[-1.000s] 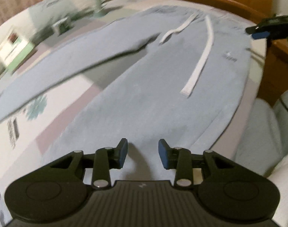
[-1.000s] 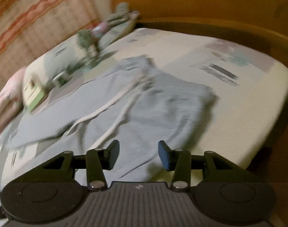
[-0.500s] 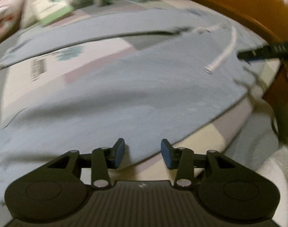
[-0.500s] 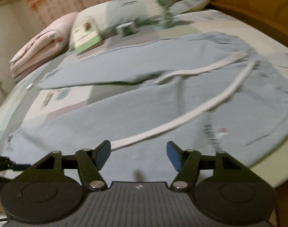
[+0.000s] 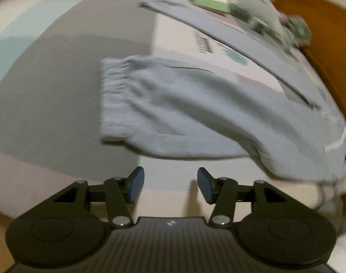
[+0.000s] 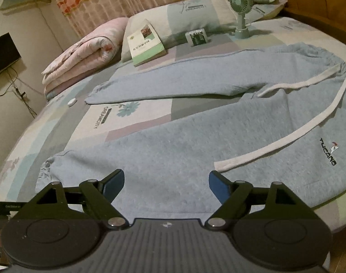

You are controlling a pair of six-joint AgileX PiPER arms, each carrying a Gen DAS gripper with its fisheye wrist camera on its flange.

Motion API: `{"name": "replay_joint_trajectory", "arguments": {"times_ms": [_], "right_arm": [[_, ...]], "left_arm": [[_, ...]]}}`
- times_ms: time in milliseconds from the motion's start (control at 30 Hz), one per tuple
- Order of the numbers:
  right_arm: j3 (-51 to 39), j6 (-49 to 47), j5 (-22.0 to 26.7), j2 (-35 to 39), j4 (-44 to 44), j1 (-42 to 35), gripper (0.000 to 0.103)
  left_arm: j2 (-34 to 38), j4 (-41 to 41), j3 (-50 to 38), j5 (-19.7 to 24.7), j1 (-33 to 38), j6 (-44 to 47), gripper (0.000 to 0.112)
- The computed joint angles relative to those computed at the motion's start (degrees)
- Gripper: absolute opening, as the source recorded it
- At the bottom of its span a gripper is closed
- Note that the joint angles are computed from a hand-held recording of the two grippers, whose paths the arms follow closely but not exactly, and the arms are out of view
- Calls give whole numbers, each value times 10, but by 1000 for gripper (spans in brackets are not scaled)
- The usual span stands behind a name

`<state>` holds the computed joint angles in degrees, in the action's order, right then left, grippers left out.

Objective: Fold clothes
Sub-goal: 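Open both tools and smooth the sweatpants flat on the bed, then grasp the elastic grey cuff with the left tool and hold it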

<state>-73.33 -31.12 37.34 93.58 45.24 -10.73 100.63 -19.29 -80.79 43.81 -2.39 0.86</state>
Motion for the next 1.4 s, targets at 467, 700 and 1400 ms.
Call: {"name": "replay_joint_trajectory", "arguments": {"times_ms": [467,700,1400], "right_arm": [[-8,47,13,-10,-92,78,91],[-59,45,48,21,-189,151,91],[-4,-146,-49,-14,-200,178,68]], "left_arm": [[18,-367,78,-75,111,231,51],[36,-506,111,-135,113,311,48],[46,-166,40,-185,51,2,17]]}}
